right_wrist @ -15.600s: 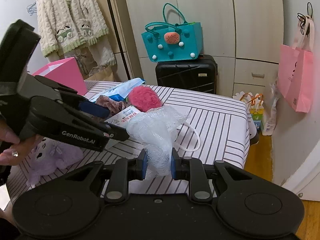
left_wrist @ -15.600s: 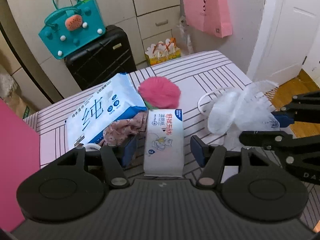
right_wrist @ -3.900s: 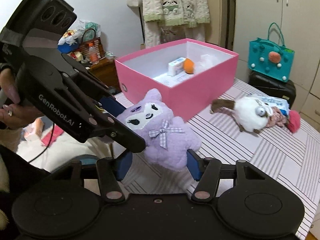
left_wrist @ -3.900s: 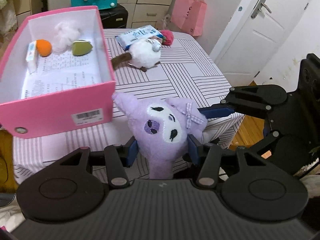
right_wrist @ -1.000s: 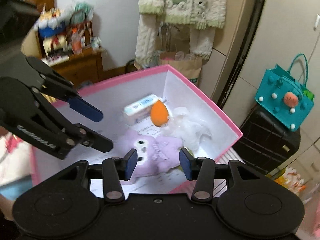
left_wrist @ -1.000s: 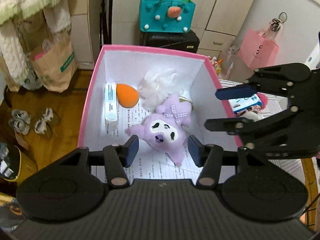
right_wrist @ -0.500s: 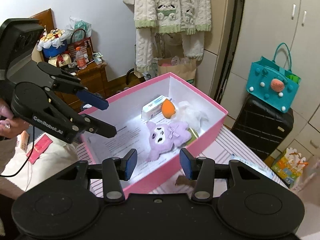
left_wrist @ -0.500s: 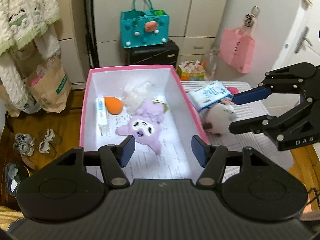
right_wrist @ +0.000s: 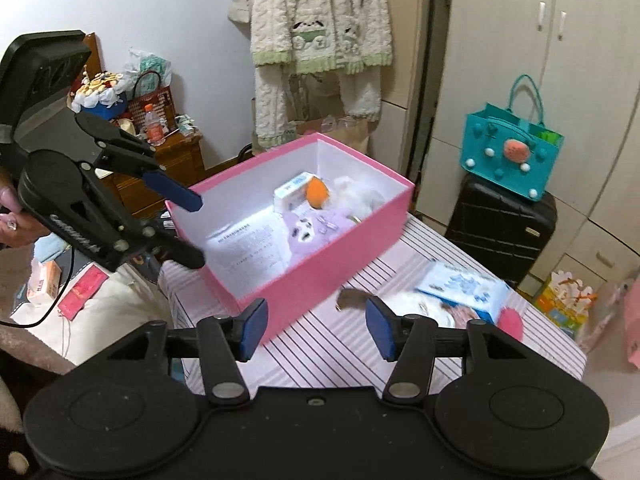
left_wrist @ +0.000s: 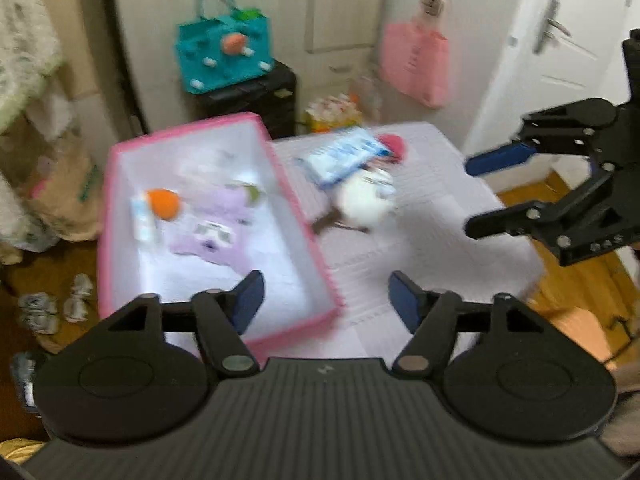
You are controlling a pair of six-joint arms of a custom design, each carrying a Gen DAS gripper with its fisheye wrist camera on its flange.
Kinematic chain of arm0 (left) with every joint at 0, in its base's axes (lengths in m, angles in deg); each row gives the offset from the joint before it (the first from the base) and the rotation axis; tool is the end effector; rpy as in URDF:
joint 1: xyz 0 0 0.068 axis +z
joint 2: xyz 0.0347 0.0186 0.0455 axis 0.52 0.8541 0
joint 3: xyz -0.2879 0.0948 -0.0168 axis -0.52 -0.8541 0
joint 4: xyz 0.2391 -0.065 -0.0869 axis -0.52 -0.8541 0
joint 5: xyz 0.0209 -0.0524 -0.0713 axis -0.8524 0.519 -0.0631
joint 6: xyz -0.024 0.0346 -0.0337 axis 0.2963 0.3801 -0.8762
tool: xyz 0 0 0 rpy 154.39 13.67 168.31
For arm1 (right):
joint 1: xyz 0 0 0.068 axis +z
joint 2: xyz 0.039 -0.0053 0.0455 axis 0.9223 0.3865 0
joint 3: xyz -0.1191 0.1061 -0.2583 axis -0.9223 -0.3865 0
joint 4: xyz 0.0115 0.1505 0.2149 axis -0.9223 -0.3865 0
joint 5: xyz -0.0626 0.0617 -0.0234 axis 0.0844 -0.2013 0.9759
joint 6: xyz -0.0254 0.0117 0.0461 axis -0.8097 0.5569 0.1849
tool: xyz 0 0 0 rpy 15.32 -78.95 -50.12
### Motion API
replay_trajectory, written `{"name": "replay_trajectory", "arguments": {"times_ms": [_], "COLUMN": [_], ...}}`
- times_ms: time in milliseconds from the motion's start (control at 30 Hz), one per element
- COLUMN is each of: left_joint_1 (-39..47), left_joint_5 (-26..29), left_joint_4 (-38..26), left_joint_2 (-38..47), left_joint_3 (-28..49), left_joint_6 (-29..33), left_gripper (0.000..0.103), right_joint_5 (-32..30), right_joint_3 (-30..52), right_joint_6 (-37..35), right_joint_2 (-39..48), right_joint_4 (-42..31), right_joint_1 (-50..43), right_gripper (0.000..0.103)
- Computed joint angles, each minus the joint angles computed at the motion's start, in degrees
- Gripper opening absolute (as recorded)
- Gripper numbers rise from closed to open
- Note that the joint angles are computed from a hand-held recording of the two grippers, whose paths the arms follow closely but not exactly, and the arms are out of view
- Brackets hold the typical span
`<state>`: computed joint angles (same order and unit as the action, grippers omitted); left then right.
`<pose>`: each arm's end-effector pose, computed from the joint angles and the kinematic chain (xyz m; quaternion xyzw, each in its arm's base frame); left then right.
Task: Organize soft objects
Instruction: 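Move the open left tool back to the white plush toy with the bell, then close the left tool on the white plush toy's body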
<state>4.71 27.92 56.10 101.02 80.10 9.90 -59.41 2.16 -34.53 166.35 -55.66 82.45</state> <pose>0.2862 -0.1428 0.1549 0.1186 0.9357 -0.1044 0.3154 0.3345 0.1077 0.1445 -0.4286 0.8176 0.1792 0.3400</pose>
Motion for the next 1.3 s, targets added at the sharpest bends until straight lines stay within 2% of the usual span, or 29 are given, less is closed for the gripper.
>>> {"name": "replay_trajectory", "arguments": {"times_ms": [67,367,633,900,1100,1300], "left_joint_1": [-1.0,-6.6,-8.3,-7.9,-7.2,-5.4], "left_joint_5": [1.7,1.3,0.2,-3.1,-6.3,-5.4], "left_joint_4": [-0.8,-3.8,0.7,3.7,1.1,-4.4], "left_joint_2": [1.9,9.0,16.7,25.8,31.6,37.4], "left_joint_3": [1.3,9.4,15.7,23.2,30.7,39.3], "left_joint_6": [-0.9,-1.9,-1.0,1.6,5.4,7.4], "left_gripper": [0.072,0.072,0.072,0.072,0.072,0.072], "right_joint_5": [-0.7,-2.8,-8.8,-10.2,-11.9,-10.6], "right_joint_3": [-1.9,-5.8,-5.4,-2.5,0.5,4.8], "right_joint_6": [-0.8,-5.6,-9.3,-9.3,-6.9,-2.2], "right_joint_2": [-0.3,0.8,7.9,18.3,25.8,34.3], "right_joint_4": [1.2,2.9,7.7,18.6,27.9,38.2], "right_joint_1": [-2.0,-9.1,-13.3,-13.0,-11.6,-9.7], "right_gripper": [0.062,0.07,0.074,0.077,0.08,0.083]}}
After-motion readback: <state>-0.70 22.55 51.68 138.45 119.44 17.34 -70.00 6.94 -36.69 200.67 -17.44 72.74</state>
